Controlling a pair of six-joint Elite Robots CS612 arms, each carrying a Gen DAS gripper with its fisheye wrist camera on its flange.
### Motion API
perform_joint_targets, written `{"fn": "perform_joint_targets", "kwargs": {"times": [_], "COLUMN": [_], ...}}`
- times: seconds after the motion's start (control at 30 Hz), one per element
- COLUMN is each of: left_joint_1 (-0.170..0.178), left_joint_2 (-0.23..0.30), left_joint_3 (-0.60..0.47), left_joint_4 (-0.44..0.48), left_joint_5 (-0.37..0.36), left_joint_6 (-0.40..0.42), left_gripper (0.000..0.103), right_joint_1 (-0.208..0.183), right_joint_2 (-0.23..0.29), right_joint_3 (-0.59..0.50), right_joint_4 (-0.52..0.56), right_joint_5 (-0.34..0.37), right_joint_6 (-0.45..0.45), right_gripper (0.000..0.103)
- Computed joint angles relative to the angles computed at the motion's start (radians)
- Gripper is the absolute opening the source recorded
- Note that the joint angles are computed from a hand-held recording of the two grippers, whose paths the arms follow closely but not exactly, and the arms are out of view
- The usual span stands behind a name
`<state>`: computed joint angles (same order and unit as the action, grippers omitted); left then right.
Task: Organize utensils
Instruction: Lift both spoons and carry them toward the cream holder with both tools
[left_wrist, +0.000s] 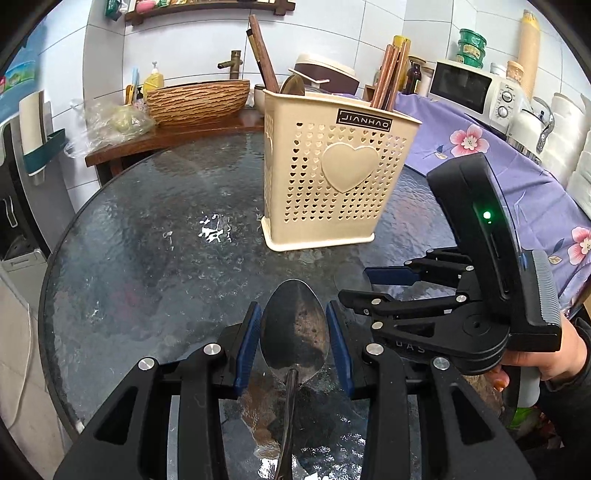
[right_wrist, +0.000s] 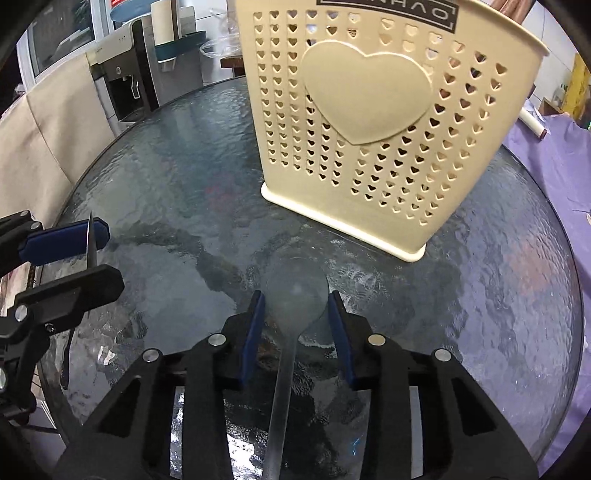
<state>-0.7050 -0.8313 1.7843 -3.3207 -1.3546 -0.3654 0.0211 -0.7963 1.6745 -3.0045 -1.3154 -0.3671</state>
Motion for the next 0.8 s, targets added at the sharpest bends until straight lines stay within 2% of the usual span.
{"fn": "perform_joint_targets", "kwargs": {"times": [0.23, 0.53, 0.73, 0.77, 0.8], "left_joint_1": [0.002, -0.003, -0.008, -0.009, -0.009], "left_joint_2": [-0.001, -0.006, -0.015, -0.016, -0.016], "left_joint_3": [0.002, 0.003, 0.004, 0.004, 0.002], "left_joint_4": [-0.008, -0.022, -0.043, -0.045, -0.046], "left_joint_5": [0.005, 0.015, 0.018, 0.018, 0.016], "left_joint_6": [-0.007, -0.003, 0.009, 0.012, 0.014], "left_gripper": [0.035, 0.035, 0.035, 0.035, 0.035], "right_joint_1": [0.001, -0.038, -0.075, -0.082, -0.090], "right_joint_2": [0.003, -0.024, -0.055, -0.060, -0.066], "right_joint_3": [-0.002, 0.038, 0.067, 0.071, 0.077], "right_joint_4": [-0.006, -0.074, -0.091, -0.091, -0.093], "right_joint_5": [0.007, 0.106, 0.209, 0.227, 0.245], "right_joint_6": [0.015, 0.051, 0.094, 0.100, 0.104], "right_gripper": [0.035, 0.035, 0.035, 0.031, 0.016]}}
